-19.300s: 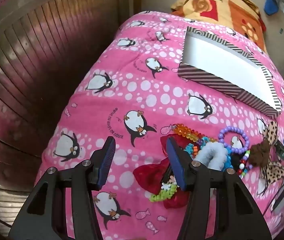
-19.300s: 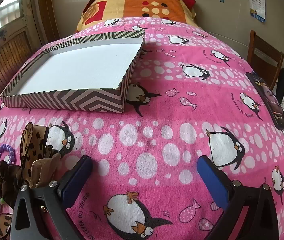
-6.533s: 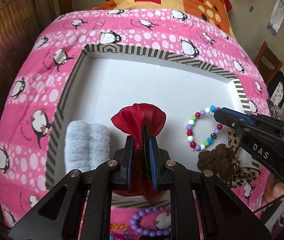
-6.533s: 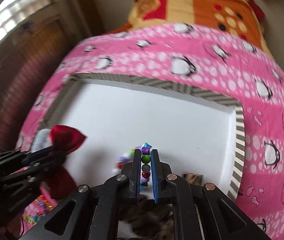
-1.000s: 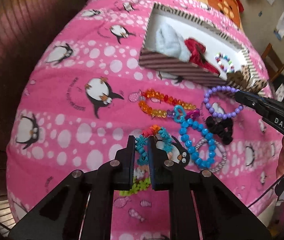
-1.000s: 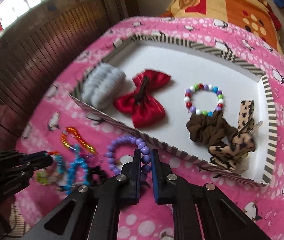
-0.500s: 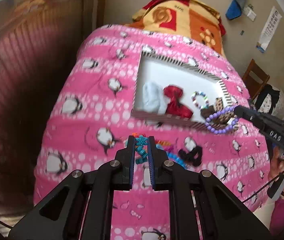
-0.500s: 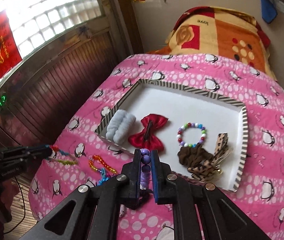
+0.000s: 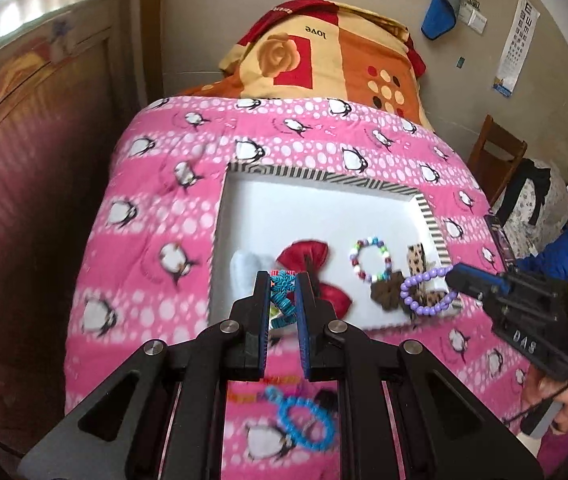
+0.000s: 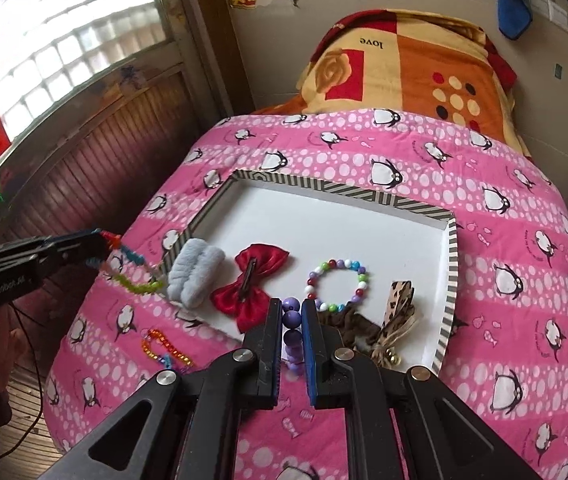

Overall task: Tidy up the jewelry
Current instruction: 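Carry both items into the white tray and open both grippers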

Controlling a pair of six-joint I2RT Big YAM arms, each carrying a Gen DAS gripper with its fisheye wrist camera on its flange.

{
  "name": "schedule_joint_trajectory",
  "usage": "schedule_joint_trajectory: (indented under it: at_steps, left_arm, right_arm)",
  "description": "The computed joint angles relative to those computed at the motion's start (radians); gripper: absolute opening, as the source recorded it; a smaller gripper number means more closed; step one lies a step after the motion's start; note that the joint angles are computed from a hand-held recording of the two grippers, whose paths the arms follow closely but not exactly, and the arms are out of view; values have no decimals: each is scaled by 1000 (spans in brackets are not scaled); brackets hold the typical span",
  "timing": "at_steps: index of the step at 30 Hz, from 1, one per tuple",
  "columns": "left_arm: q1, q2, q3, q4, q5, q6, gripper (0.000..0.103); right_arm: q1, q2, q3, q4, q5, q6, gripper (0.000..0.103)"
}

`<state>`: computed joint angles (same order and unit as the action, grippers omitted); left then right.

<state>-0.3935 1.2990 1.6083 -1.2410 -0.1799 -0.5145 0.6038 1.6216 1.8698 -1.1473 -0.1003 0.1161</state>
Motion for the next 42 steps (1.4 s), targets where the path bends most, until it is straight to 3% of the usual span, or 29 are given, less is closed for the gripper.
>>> schedule_joint_trajectory:
  at_steps: [6, 14, 18, 24, 30, 32, 34, 35, 36, 38, 42]
  left_arm:
    - [27, 158, 137, -21, -3, 60, 11]
    - [71, 346, 317, -43, -24, 80, 11]
    - [101, 374, 303, -37, -1, 40, 11]
    - [119, 355, 191, -42, 4, 2, 11]
    - [118, 346, 137, -33, -40, -23, 11]
    - [117, 350, 136, -34, -47, -29, 11]
    - [115, 353, 141, -49, -38, -28, 12]
    - [114, 352, 141, -52, -28, -28, 15]
    - [112, 353, 142, -56, -24, -29, 24]
    - [104, 342, 132, -55, -28, -31, 34]
    - [81, 318, 120, -63, -66, -45, 36]
  right_arm:
    - [-17, 101, 105, -35, -27, -22, 9]
    - [-58, 283, 304, -82, -150, 0, 9]
    - [-79, 392, 445, -129, -187, -48, 9]
    - [-120, 546, 633, -223, -125, -41, 9]
    - [-148, 561, 605, -203, -117, 16, 8]
    - [-146, 583, 634, -229, -124, 16, 9]
    - [-145, 599, 661, -257, -141, 21, 18]
    - [-143, 595, 654, -247, -143, 23, 30]
    - [-142, 581, 633, -230, -141, 26, 43]
    - [-139, 538, 568, -185, -132, 28, 45]
    - [-124, 460, 473, -146, -108, 24, 45]
